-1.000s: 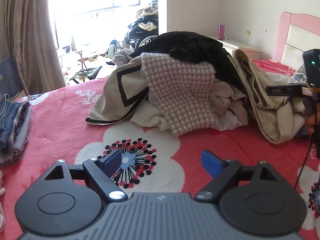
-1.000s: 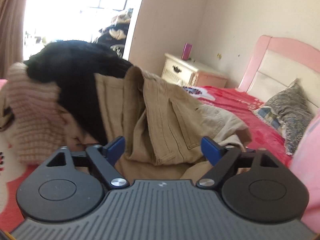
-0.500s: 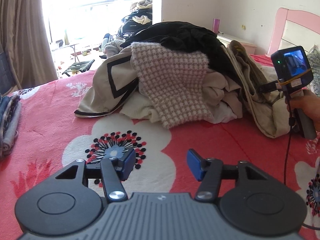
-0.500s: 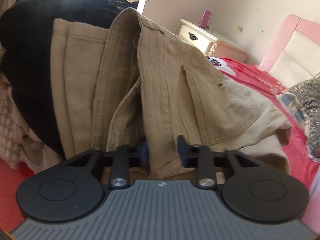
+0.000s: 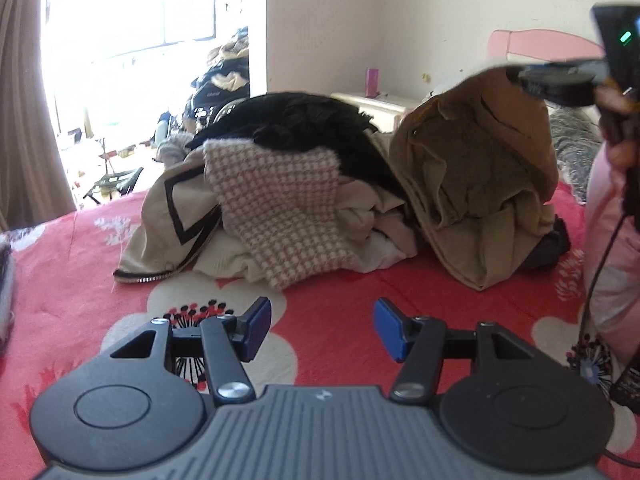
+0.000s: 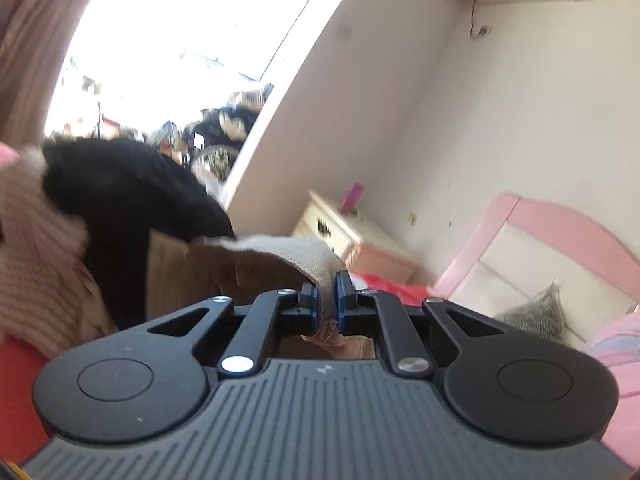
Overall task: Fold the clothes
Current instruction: 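Reach into the pile and grasp the beige khaki trousers with the left tool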
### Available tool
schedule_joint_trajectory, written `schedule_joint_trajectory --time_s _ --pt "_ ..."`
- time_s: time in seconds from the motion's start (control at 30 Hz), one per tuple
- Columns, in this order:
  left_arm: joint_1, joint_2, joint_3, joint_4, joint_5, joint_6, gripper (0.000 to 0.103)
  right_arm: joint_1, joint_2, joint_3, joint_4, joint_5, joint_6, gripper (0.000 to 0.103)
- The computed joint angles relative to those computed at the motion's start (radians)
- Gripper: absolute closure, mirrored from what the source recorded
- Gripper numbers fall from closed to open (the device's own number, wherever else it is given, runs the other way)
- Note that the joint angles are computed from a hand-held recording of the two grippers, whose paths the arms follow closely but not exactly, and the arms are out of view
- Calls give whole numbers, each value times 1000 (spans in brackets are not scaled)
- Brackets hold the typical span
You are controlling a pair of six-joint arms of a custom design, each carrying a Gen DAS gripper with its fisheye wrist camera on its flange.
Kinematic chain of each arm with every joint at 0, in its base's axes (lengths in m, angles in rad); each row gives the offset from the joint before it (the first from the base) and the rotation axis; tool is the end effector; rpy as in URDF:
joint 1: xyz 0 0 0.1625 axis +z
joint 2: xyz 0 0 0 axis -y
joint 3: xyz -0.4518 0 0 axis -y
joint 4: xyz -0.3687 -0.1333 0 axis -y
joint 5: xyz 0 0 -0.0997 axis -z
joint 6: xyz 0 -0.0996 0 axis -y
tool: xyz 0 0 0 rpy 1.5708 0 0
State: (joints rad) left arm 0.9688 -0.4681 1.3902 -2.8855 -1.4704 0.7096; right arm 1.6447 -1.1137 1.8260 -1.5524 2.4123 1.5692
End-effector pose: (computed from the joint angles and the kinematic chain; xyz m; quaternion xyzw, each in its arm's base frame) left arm -0.3100 -0.7042 0.0191 0.5896 0.7823 -0.1919 0.0596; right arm 0.1030 -0.5910 0.3098 -0.0202 -0.5015 0.5248 0.6875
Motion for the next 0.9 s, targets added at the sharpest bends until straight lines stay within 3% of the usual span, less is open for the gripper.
schedule_joint_trajectory --time_s 0.2,0.3,0.47,0.7,0.83,0.9 --pt "13 -82 90 -9 -100 9 32 188 -25 76 -26 -16 -36 96" --pt "18 -136 149 13 -163 41 26 278 -23 60 51 7 -1 96" --pt "32 -257 253 92 -224 77 17 390 10 -37 295 45 147 96" --pt "106 -405 305 322 -209 108 16 413 82 -141 629 -2 403 96" --pt "141 -423 269 466 -190 72 15 384 131 -234 881 -15 580 96" --pt "148 -416 268 470 -163 58 15 368 170 -303 1033 -20 674 96"
